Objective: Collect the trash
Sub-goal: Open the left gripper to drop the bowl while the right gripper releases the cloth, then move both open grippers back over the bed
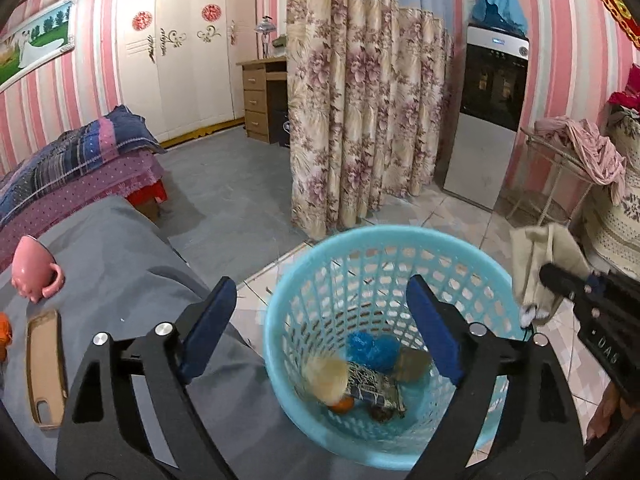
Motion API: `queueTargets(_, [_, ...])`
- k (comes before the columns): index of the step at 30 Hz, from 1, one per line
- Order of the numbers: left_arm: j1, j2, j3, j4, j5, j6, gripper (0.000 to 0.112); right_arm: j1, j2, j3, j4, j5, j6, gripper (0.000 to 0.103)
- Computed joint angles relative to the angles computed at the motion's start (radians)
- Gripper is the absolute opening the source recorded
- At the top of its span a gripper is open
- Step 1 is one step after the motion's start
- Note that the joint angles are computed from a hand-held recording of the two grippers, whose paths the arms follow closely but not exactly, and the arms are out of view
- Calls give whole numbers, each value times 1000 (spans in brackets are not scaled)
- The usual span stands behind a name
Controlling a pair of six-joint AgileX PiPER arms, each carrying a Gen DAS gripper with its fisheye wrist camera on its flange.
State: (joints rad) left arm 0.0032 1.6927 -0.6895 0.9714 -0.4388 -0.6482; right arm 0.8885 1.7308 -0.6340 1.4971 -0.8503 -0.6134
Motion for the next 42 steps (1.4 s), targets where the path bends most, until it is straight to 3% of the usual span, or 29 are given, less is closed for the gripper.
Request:
queueTargets(5, [50, -18, 15, -92, -4, 81, 95, -9, 19, -22, -10, 16, 1, 11])
queueTargets(14, [191, -36, 33, -13, -47, 71, 97, -24, 109, -143, -29, 68, -38, 12])
queueTargets(19, [262, -35, 24, 50, -58, 28, 97, -32, 173, -222, -19, 84, -67, 17])
queueTargets(20, [277, -33, 21, 66, -63, 16, 97, -33, 183, -233, -19, 87, -70, 24])
queueTargets(23, [320, -21, 6, 112, -69, -22, 97, -29, 230, -275, 5, 76, -91, 81])
queueTargets(26, [355, -15, 0, 137, -83, -41, 97, -5, 253, -300, 47, 53, -126, 81])
queueTargets(30, [394, -11, -11, 189, -97, -90, 97, 12, 266, -317, 83, 27, -167, 92])
queueTargets(38, [518, -21, -10, 253, -150, -86, 97, 48, 269, -360, 130, -33, -189, 96])
queueTargets(42, [634, 3, -60, 373, -192, -176, 97, 80, 285, -425, 150, -67, -222, 96])
